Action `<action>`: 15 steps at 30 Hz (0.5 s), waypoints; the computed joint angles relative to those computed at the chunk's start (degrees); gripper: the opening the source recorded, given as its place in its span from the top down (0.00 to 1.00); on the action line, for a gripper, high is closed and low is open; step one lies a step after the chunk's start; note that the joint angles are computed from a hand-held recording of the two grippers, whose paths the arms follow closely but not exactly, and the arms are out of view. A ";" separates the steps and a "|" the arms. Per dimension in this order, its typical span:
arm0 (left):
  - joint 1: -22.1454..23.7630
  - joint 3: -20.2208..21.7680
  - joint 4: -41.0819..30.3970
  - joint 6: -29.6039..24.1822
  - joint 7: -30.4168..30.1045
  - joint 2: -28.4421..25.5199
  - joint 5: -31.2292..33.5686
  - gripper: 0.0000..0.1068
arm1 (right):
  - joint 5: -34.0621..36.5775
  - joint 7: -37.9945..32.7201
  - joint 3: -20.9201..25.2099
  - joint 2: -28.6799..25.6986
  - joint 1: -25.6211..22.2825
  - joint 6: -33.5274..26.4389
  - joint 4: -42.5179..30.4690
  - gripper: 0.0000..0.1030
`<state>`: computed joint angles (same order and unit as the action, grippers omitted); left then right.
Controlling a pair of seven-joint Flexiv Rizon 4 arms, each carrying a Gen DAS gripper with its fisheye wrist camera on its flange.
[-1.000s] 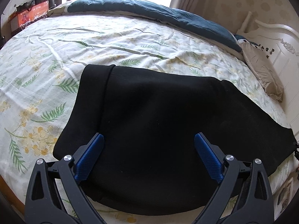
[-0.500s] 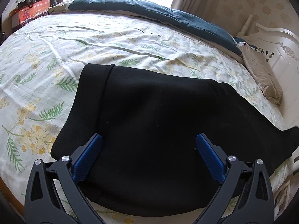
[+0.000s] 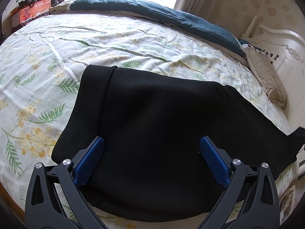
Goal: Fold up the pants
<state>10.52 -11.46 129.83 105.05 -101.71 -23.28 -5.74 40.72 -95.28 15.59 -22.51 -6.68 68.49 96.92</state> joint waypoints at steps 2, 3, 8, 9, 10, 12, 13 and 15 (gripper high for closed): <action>-1.51 1.45 -0.17 -0.18 0.19 0.05 -0.41 0.06 | -0.75 1.26 -1.12 0.35 -0.75 -1.15 1.01 0.85; -2.25 2.12 -0.32 -0.31 0.31 0.02 -0.68 0.06 | -1.13 1.77 -1.70 0.51 -1.03 -1.48 1.58 0.85; -7.46 6.91 -1.39 -1.66 1.45 -0.16 -2.82 0.06 | -8.46 7.18 -6.16 0.95 -0.83 -5.68 4.44 0.63; -8.28 7.67 -1.56 -1.98 1.75 -0.18 -3.21 0.06 | -9.66 7.37 -6.70 0.94 -1.07 -5.71 4.92 0.55; -9.23 8.58 -1.78 -2.42 2.10 -0.19 -3.64 0.06 | -10.43 7.39 -7.05 0.91 -1.39 -5.27 5.26 0.51; -10.34 9.58 -2.00 -2.86 2.63 -0.26 -4.30 0.06 | -8.96 5.71 -6.27 -0.08 -3.91 -6.76 3.81 0.46; -10.66 9.87 -2.09 -3.08 2.86 -0.27 -4.59 0.06 | -7.05 4.20 -5.34 -0.73 -5.67 -8.68 2.51 0.46; -10.60 9.69 -2.05 -3.00 3.16 -0.28 -4.96 0.06 | -3.01 0.48 -3.89 -2.67 -8.82 -13.60 -0.72 0.46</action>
